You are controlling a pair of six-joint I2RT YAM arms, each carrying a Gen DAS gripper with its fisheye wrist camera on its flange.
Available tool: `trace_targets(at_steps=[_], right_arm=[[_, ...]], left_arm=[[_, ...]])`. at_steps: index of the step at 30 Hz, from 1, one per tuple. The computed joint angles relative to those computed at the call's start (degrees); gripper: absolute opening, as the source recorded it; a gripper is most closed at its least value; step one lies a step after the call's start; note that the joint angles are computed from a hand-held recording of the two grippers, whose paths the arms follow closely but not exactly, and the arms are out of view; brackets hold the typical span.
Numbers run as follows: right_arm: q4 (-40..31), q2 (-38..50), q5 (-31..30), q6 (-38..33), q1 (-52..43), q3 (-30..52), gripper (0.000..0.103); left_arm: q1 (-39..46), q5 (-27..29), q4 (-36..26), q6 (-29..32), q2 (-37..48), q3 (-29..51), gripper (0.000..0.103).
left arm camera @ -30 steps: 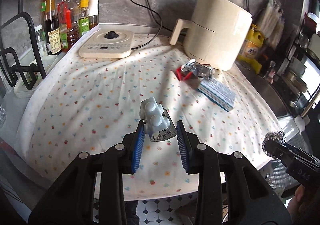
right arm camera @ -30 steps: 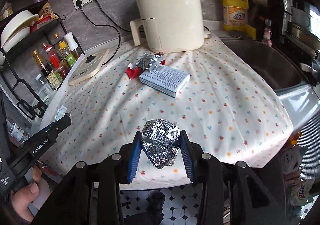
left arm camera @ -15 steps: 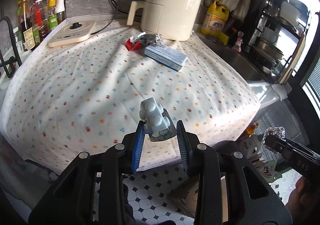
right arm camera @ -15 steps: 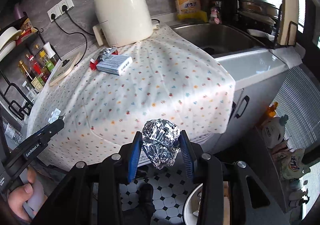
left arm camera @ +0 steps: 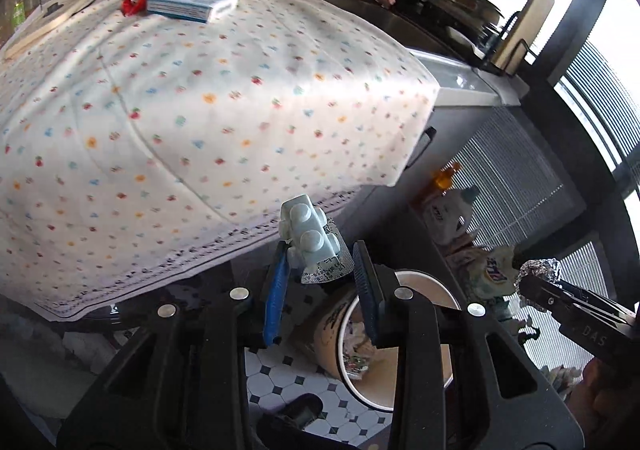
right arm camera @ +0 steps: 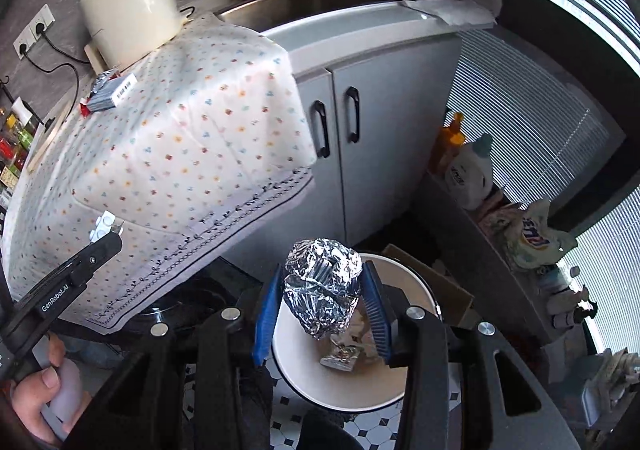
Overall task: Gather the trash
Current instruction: 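Carry the blister pack and foil ball over the bucket and open both tools, then move both tools back toward the trash beside the air fryer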
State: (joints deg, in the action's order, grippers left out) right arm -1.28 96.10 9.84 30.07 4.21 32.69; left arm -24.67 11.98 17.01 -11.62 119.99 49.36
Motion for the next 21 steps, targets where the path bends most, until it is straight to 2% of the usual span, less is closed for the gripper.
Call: trace_targets(at_steps=[2,6,15,16,17,19,21], right_arm=[[-0.3,-2.2,1.1,0.0,-1.2,-2.5,0.057],[-2.0,-7.6,2.7,-0.5,-4.4,-6.7,0.057],[-8.8,-21.6,6.7,-1.8,-11.2,-12.3,0.06],[-9.4,-22.8,7.0,-1.8,-11.5,-12.5,0.06],[-10.0,-23.7,7.1,-1.8,-11.8,-12.7,0.06],[-11.0,-25.2,7.5,-1.6,-12.1,-12.8,0.06],[-11.7,-26.2,7.8,-1.2,-11.7,-12.7,0.06]], left_arm=[[-2.4,0.6,0.3,-0.9,1.7,0.6,0.032],[-6.6,2.3,0.9,-1.6,4.1,2.0,0.032],[-13.7,8.7,-2.6,-1.8,7.9,7.2,0.034],[-14.1,10.1,-3.5,-1.6,8.4,8.0,0.041],[-14.3,11.6,-3.9,-1.5,8.7,8.5,0.056],[-14.4,13.5,-3.2,-1.6,8.4,8.1,0.072],[-14.4,13.5,-3.5,-1.1,7.6,7.8,0.075]])
